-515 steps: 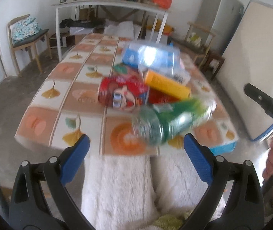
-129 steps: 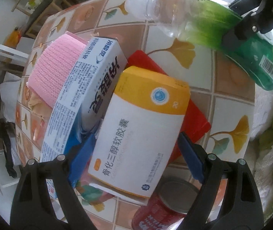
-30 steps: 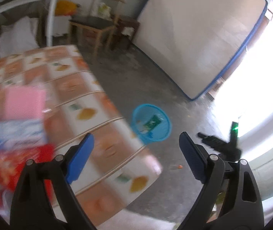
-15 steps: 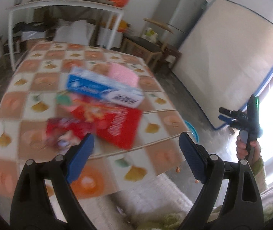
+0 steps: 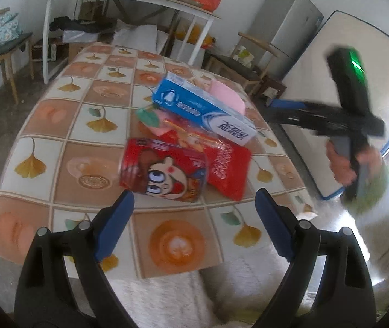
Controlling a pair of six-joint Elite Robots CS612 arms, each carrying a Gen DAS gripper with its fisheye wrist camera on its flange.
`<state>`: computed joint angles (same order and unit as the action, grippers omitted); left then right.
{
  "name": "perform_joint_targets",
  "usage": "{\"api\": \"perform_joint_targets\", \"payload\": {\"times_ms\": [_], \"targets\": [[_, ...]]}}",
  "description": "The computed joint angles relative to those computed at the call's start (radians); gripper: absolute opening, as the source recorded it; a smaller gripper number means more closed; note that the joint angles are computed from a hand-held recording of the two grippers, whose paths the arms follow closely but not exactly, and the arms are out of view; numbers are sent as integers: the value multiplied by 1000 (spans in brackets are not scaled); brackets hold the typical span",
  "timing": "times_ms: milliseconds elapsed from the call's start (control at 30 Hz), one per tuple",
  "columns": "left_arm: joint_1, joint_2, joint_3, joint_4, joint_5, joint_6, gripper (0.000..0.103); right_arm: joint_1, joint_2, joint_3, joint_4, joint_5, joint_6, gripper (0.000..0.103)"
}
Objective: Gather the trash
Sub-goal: 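Return to the table, grasp the pink sponge with the right tool while the left grasps the toothpaste box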
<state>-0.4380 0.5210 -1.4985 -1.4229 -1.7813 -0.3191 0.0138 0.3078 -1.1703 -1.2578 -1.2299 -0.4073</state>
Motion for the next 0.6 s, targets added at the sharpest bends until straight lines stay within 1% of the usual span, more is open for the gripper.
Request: {"api": "perform_joint_targets", "payload": {"times_ms": [33,67,133,267,300,333,367,400,433,500,600], "targets": [[-1,3,-3,-7,13,0,86,14,-18,48,-14,-36,-41,83],[-2,5,-5,-14,20,-1,86,24,-34,89,-27,-60,-63,83],[0,9,-6,-36,18,-7,86,43,-63,172,-60,-115,-91,83],[7,17,-4,-78,-8,-15,85,60,-108,299,-92,-187,-129,82],[8,19,-3,-86,-16,-16,81,64,-118,327,-96,-206,-138,76],[10,20,-1,-90,-24,-15,77,66,-124,343,-97,-217,-143,73],[12,21,1,-93,-36,-15,76,69,-133,365,-89,-234,-151,66],[14,21,4,-96,-50,-16,72,69,-136,371,-85,-234,-152,60],[17,23,7,-101,-71,-18,70,69,-138,375,-81,-235,-153,59],[22,26,8,-108,-99,-21,64,71,-138,374,-85,-240,-143,52],[26,28,12,-121,-133,-28,61,65,-143,360,-54,-214,-94,42]]}}
